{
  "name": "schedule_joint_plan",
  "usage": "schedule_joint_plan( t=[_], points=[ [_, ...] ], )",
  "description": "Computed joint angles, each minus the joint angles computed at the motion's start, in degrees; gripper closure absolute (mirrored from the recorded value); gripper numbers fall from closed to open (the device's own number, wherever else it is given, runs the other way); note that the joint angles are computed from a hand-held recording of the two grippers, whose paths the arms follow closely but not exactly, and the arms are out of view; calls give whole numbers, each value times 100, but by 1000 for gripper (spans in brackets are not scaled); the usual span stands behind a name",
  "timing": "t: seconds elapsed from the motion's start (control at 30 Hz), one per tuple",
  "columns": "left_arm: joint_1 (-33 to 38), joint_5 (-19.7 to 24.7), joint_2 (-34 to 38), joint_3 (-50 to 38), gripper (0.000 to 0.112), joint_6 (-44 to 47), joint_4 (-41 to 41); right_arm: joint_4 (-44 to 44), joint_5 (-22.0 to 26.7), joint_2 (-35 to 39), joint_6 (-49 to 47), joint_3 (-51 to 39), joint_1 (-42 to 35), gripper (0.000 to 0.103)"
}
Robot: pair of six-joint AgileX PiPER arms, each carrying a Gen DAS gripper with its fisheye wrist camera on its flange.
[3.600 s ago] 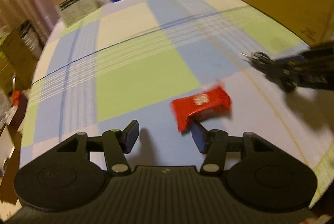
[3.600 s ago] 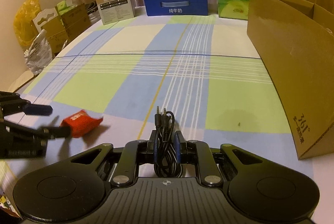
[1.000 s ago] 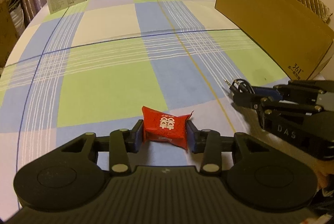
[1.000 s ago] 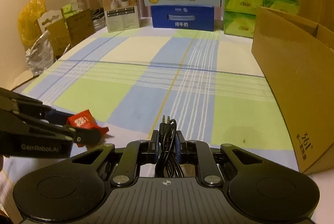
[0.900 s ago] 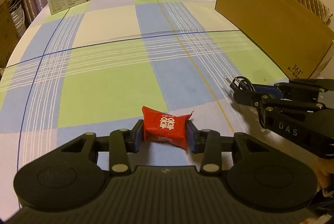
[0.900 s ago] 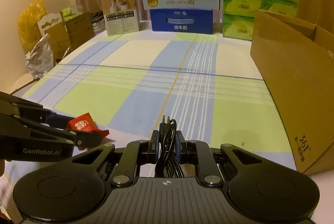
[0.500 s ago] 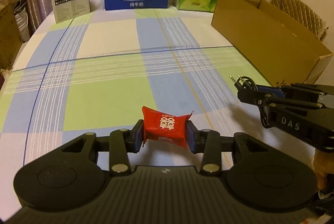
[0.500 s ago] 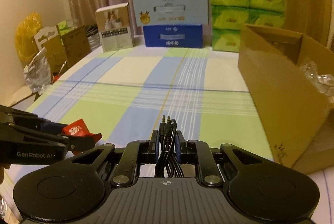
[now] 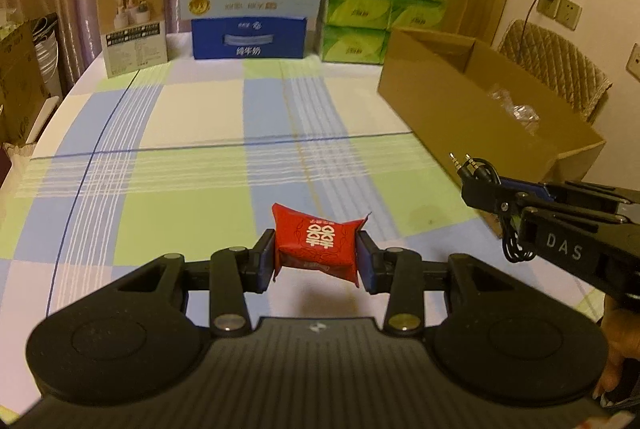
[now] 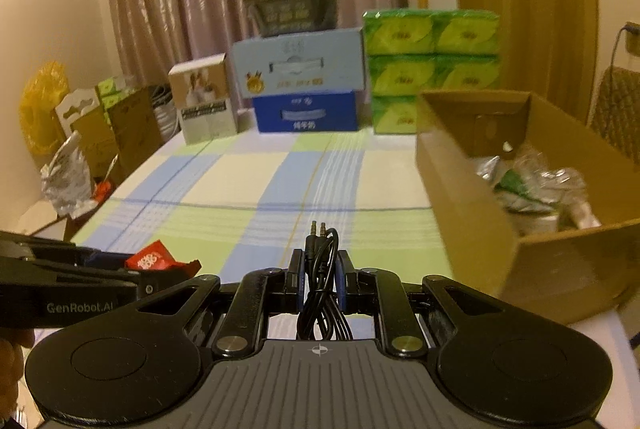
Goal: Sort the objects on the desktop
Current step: 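Carry the candy and the cable over the cardboard box with both grippers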
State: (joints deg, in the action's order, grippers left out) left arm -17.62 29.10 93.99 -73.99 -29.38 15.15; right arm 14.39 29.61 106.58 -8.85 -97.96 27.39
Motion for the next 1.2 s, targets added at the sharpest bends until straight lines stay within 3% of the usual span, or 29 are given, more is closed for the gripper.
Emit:
schedule_joint_plan(
  t=[0.4,0.73,1.2],
  points=[
    [-796,656,52,-917,77,-529,551,87,358,-590,-3,-229,-493,91],
    [-1239,1040,349,-1738,77,-470,653,296,680,-816,-366,-467,-1083,91],
    [-1667,1695,1783,-4159,77,223,129,526,1054,-611,-882,-995,-2048,91]
  ],
)
